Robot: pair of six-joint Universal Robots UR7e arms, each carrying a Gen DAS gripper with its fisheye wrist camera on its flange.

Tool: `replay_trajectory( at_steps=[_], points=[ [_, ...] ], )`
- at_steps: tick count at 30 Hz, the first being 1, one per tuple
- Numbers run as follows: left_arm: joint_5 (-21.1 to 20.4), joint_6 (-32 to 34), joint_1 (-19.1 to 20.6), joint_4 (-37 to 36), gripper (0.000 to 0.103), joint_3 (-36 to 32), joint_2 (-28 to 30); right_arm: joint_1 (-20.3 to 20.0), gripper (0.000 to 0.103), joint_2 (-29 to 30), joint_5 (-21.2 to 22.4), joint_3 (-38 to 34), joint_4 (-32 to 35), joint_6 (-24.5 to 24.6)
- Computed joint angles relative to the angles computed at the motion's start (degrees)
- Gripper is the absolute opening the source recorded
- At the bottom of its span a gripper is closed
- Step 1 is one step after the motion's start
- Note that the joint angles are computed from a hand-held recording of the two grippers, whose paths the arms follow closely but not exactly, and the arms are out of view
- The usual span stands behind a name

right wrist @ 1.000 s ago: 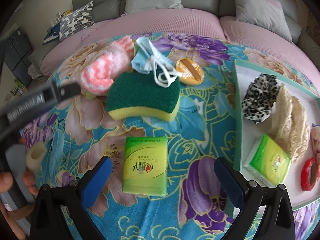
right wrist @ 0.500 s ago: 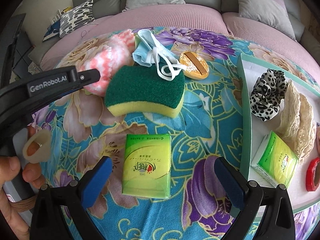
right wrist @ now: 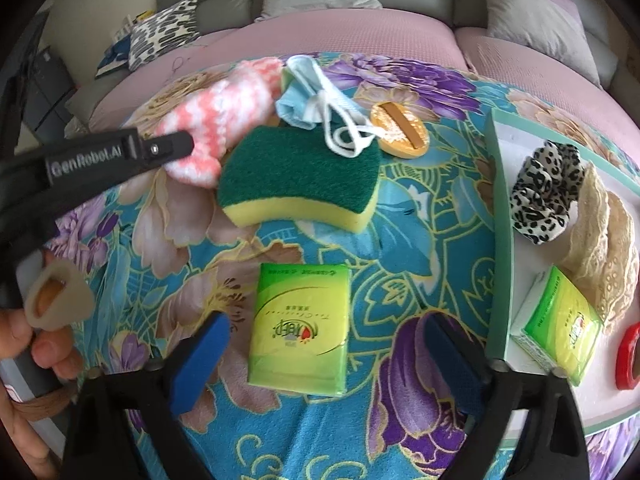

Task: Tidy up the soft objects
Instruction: 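Grasp the pink-white striped fuzzy cloth with the left tool while the right tool grasps the green tissue pack, then carry the striped cloth and tissue pack over the white tray with both tools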

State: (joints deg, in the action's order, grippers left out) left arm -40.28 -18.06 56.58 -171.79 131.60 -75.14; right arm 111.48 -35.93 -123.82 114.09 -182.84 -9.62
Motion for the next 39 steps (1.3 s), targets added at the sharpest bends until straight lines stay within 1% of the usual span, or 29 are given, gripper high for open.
replay_trajectory(
  at_steps=[1,3,4,6,8,13,17,20,26,32,35,39],
  points=[
    [0.3,-0.1,-0.2,-0.2,0.005,0.2,-0.4,0.1,0.084,0.0,0.3,0.1,0.0,-0.3],
    [0.9,-0.2,-0.6,-0.6,0.005,0.7,-1.0,0.1,0.070,-0.2,1.0,0.4,-0.2,-0.9],
    [1.2,-0.2,-0.8,-0.9,0.005,0.9,-1.4,0.1,0.067,-0.3,1.1,0.7,-0.4,-1.0],
    [1.7,-0.2,-1.2,-1.3,0.005,1.3,-1.8,0.2,0.055,-0.5,1.7,1.0,-0.6,-1.6],
    [2.2,-0.2,-1.8,-1.7,0.005,1.7,-2.4,0.3,0.052,-0.7,1.8,1.1,-0.9,-1.8],
    [4.3,1.0,-4.1,-4.4,0.005,3.1,-4.1,0.2,0.050,-1.2,3.0,1.5,-2.1,-2.1],
    [6.7,2.9,-6.9,-7.8,0.005,4.6,-5.8,0.1,0.050,-2.5,4.8,2.9,-5.3,-2.6],
    [9.1,5.8,-9.8,-12.2,0.005,5.8,-6.9,0.1,0.050,-3.5,6.0,3.9,-7.9,-2.9],
    [11.8,11.9,-14.3,-19.4,0.005,7.1,-7.5,0.1,0.050,-5.2,6.9,5.1,-11.3,-2.9],
    [11.3,14.5,-16.3,-22.4,0.005,7.4,-6.6,-0.2,0.050,-7.2,6.8,6.5,-13.7,-2.8],
    [10.3,15.6,-16.7,-23.1,0.005,7.0,-5.3,-0.7,0.050,-8.6,6.8,7.6,-15.9,-2.7],
    [7.8,16.2,-17.3,-23.9,0.005,6.2,-2.9,-1.5,0.050,-11.1,5.7,9.5,-19.2,-2.8]
  ],
)
